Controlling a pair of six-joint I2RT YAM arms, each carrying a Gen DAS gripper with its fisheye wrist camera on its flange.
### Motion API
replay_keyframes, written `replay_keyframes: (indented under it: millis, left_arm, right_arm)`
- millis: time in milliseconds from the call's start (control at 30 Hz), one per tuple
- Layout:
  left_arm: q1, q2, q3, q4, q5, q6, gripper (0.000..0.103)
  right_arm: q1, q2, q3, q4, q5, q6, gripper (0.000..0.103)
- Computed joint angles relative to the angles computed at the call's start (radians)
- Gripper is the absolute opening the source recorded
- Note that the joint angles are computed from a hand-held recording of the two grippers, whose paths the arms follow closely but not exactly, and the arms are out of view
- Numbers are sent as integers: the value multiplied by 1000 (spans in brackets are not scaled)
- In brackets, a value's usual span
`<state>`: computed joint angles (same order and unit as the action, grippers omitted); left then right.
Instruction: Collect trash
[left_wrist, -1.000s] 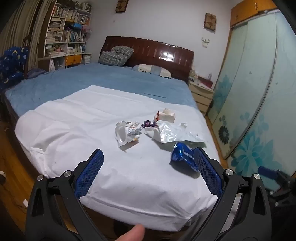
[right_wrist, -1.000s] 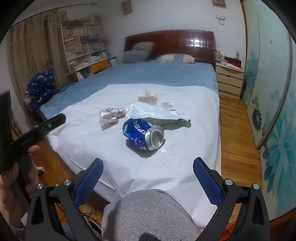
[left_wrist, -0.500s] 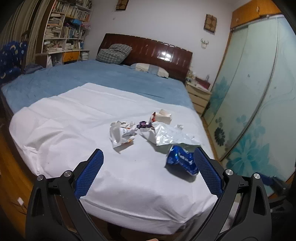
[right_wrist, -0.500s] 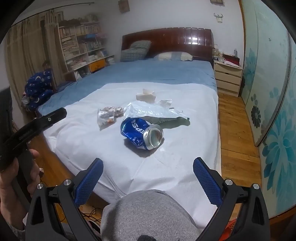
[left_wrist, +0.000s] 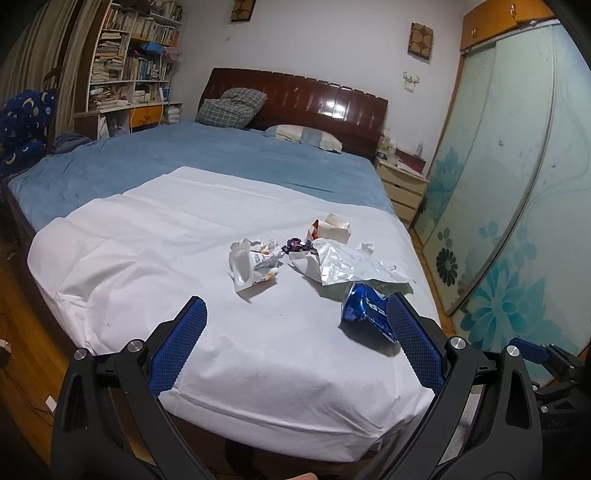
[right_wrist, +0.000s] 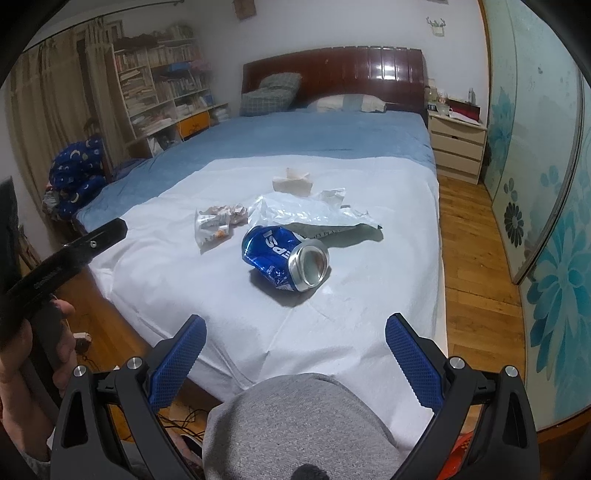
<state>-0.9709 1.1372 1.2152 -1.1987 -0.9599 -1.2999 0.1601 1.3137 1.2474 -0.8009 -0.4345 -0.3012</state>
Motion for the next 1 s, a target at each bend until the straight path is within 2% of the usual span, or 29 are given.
replay_keyframes:
  millis: [200,633,1000]
  left_arm:
    - [2,-36,-26,38,-2,6,97]
    - [-7,20,14,-31,-5,-19,97]
    - [-17,28,23,-64,-19,-60,97]
  right_arm:
    - [2,1,-2,2,1,1,96]
    - [18,-28,-33,31,47,18,96]
    - [7,-27,-34,31,36,14,96]
